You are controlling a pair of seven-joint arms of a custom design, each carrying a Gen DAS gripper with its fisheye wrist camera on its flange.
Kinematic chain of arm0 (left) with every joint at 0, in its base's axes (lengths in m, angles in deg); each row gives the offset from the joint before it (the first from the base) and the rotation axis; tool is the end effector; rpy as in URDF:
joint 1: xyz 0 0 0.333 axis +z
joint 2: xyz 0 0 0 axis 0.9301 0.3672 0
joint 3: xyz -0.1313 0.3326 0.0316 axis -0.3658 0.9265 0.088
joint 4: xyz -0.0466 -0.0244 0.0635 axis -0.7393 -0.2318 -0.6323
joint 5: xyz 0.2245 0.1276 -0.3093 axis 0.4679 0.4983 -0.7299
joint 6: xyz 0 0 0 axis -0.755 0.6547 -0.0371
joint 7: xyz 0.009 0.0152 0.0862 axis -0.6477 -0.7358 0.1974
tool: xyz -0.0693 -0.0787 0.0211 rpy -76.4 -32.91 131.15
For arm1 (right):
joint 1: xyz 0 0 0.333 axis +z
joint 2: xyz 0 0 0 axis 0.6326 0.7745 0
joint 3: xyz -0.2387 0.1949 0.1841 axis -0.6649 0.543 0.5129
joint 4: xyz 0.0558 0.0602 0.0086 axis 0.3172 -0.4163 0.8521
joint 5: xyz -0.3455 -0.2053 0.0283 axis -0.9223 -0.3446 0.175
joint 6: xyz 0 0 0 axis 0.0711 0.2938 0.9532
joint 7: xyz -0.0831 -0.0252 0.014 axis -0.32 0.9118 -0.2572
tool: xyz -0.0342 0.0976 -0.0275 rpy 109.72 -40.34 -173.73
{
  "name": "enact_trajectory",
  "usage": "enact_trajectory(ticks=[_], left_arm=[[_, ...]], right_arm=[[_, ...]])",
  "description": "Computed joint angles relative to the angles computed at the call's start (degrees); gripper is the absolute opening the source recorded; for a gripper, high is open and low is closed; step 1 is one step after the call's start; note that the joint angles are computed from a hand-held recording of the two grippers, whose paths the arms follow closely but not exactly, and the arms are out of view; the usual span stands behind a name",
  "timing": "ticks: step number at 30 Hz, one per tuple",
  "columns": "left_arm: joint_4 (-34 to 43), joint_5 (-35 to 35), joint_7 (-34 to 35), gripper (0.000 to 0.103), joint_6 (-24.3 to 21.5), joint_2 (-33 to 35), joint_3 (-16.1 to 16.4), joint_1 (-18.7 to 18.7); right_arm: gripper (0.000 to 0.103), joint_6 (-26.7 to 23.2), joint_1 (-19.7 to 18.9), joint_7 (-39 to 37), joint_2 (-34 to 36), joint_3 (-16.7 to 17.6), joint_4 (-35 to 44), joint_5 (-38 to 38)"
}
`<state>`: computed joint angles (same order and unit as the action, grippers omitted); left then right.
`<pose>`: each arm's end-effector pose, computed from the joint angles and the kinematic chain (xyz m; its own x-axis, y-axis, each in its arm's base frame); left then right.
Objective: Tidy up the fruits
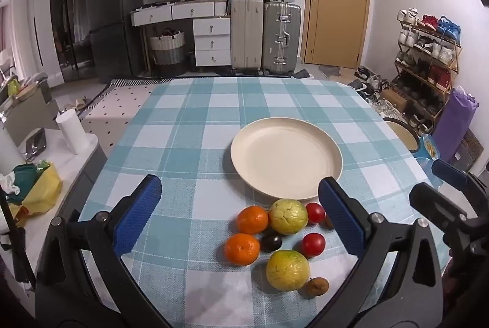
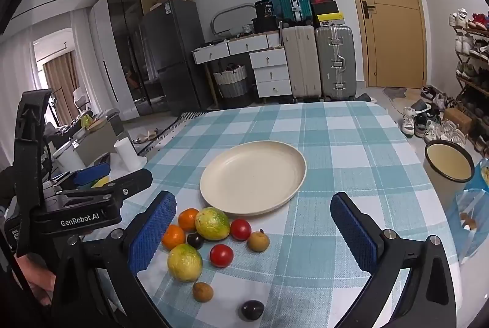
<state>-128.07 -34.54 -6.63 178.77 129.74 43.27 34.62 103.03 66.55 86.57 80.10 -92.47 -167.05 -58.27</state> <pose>0.7208 -0.4511 0.5628 -0.1177 -0.9929 0.0143 -0.5800 0.0570 -0.8126 0.6512 0.2524 0.4767 0.2128 -0.9573 -0.1954 -0.5310 0.0546 -0.8456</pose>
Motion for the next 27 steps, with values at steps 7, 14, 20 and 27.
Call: enact_trajectory(ticks=[7,14,20,27], left_arm=[[-0.39,1.06,-1.11,0.102,-0.35,-0.34,0.48,-0.8],[0.79,1.0,-0.84,0.102,-0.81,0.3,0.19,-0.75],[2.01,0.67,-0.71,0.102,-1.17,1.21,0.15,-0.92],[-4.14,1.43,-2.4,0.102,1.95,-1.53,0.45,-0.57]], right_arm=[[0.103,1.18,-2.22,-1.11,0.03,2.73,-0.36,1.48],[0.103,0.86,-2.99,-1.21,-0.24,3.28,-0.73,1.42],[0.103,0.51,0.55,-0.83,0.0,-0.4,-0.61,1.89],[0.103,-0.41,1.21,-0.32,0.13,-1.23,-0.09,1.29]])
